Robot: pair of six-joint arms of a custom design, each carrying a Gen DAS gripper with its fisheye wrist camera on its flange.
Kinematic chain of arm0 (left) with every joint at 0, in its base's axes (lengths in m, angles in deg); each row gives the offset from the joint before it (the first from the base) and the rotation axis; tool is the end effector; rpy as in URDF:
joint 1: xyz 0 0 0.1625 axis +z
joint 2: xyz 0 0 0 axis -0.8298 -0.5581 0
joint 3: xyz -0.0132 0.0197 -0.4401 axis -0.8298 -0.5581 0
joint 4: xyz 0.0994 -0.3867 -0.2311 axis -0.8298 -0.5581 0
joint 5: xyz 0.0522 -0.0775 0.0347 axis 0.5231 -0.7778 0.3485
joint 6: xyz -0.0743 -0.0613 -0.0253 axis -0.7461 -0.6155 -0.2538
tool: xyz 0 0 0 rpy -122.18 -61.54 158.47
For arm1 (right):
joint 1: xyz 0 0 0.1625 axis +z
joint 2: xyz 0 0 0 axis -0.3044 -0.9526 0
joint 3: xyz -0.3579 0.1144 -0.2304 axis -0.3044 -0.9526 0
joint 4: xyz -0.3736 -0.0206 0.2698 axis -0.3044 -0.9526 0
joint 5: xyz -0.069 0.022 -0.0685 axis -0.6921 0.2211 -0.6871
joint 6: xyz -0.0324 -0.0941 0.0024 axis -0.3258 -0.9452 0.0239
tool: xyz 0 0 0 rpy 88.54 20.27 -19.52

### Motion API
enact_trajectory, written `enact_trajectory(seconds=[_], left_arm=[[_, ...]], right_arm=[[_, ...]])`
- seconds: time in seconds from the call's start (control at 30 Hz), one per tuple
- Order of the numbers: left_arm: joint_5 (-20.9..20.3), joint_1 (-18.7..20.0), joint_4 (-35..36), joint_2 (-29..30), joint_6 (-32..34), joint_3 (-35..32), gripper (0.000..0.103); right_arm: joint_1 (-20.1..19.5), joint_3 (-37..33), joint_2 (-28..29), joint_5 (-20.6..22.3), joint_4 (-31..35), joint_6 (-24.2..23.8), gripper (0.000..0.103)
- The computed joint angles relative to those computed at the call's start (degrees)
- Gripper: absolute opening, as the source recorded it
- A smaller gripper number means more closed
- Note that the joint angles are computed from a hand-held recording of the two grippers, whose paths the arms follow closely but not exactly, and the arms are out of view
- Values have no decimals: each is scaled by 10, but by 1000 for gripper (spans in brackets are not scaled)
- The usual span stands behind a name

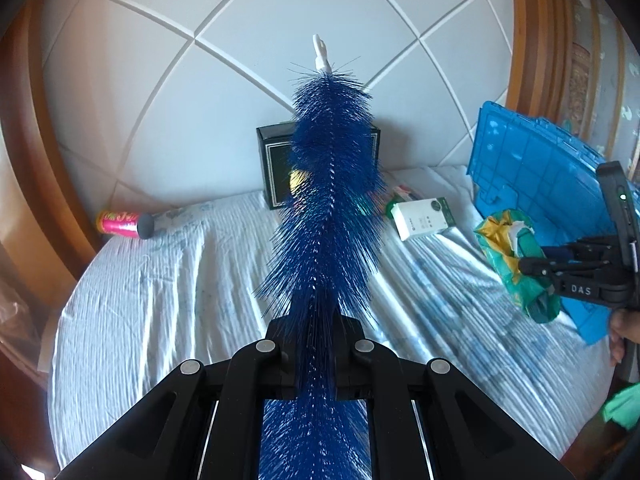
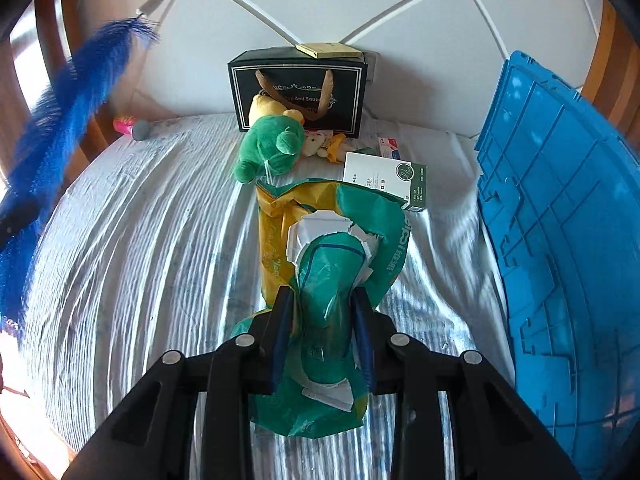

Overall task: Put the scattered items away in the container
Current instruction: 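Lift and carry the brush and wipes pack over the blue bin with both tools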

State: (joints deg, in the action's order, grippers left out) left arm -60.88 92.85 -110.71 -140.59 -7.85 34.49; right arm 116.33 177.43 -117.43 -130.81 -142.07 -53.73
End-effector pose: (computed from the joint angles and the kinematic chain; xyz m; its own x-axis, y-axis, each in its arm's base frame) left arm -0.4413 -0.5838 0.1806 -0.6404 0.4043 -0.6530 0.7221 0.6065 -0.3327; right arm 0.1547 -0.5491 0.4361 -0.6810 -0.1143 0.7233 -0.4851 0.8103 -0.3287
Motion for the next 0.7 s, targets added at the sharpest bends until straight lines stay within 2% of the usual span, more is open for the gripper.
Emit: enact_trajectory(seconds=[0.13, 0.37, 0.53, 0.7], left_arm=[[-7, -5, 7, -13, 0, 12, 8], [4, -30, 22, -19, 0, 14, 8], [24, -58, 8, -1, -1, -6, 8], [36, -85, 26, 42, -30, -65, 8]], right_arm=[[27, 29, -47, -2, 20, 18, 29], [47, 47, -114, 27, 50, 33, 29], [42, 35, -155, 58, 66, 18, 29], [25, 1, -193, 100, 90, -22, 29]])
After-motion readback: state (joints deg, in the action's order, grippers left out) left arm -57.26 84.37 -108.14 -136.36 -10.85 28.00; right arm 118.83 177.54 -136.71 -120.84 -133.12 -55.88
